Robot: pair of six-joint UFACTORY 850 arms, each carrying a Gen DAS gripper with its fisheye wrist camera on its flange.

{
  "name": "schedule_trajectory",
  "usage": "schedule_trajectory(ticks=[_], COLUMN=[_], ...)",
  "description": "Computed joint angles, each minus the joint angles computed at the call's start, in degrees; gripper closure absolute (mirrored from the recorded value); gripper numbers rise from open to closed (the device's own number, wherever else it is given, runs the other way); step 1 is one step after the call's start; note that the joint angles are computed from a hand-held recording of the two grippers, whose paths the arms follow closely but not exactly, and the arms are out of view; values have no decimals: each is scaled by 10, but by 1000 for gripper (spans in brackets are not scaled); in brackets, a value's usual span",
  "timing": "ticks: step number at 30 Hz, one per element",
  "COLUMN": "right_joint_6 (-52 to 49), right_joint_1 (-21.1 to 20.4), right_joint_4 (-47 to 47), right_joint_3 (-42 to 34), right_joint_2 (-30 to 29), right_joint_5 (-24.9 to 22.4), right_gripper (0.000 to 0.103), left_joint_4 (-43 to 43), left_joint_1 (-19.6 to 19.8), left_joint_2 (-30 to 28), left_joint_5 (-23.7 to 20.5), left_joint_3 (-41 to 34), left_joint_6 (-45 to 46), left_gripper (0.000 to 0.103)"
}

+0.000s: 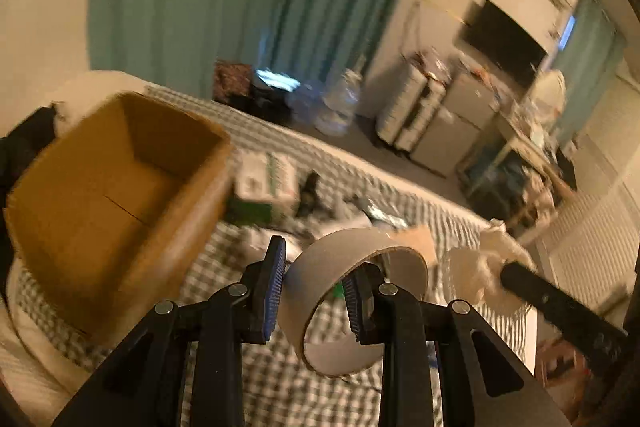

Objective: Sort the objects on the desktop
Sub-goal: 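Carry the tape roll with the left tool while the right tool carries lace cloth into box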

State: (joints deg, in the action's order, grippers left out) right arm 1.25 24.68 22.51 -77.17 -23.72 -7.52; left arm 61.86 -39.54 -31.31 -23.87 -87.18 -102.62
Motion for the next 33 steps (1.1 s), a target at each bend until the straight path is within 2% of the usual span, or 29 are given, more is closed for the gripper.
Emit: schedule_trajectory(ticks=[3,6,8,12,15,16,18,20,22,23,24,25,26,27,29,33], right_joint_6=[-30,-99,-95,-82,-72,-59,-30,-17,-20,-28,-46,-48,-55,-71,-109,-148], right_joint_1=[30,54,69,89,99,101,107,107,104,102,99,99,97,95,93,88], right_joint_4=[10,64,55,32,27,15,-12,-20,-4,9,30,36,46,66,100,135], right_joint_3=[-71,-136,-181,-303,-393,-424,-479,-512,-532,-530,-519,-514,-503,-483,-452,-397], right_joint_2=[-41,-83,-114,-202,-268,-289,-326,-350,-365,-365,-360,-356,-349,-337,-318,-278], right_joint_5=[-22,-45,-60,-110,-149,-162,-186,-200,-197,-190,-175,-167,-156,-133,-105,-74], right_gripper=[92,92,92,92,92,92,92,92,90,85,72,61,40,35,35,35], left_joint_4=[107,153,167,147,123,97,50,37,32,16,6,-18,-41,-80,-114,-124], left_joint_1=[20,48,71,106,134,141,145,144,148,150,151,152,150,147,143,141], left_joint_2=[46,77,92,104,96,88,70,54,49,44,40,31,25,16,8,13], left_joint_5=[-11,-17,-14,-43,-18,-7,-19,-32,-25,-20,-16,-21,-38,-68,-100,-98], left_joint_3=[56,96,118,159,174,171,157,145,146,139,134,121,113,98,84,85], left_joint_6=[-135,-186,-208,-267,-279,-260,-215,-205,-205,-190,-180,-160,-143,-113,-89,-89], left_gripper=[75,75,75,75,75,75,75,74,72,69,56,35,24,11,10,10])
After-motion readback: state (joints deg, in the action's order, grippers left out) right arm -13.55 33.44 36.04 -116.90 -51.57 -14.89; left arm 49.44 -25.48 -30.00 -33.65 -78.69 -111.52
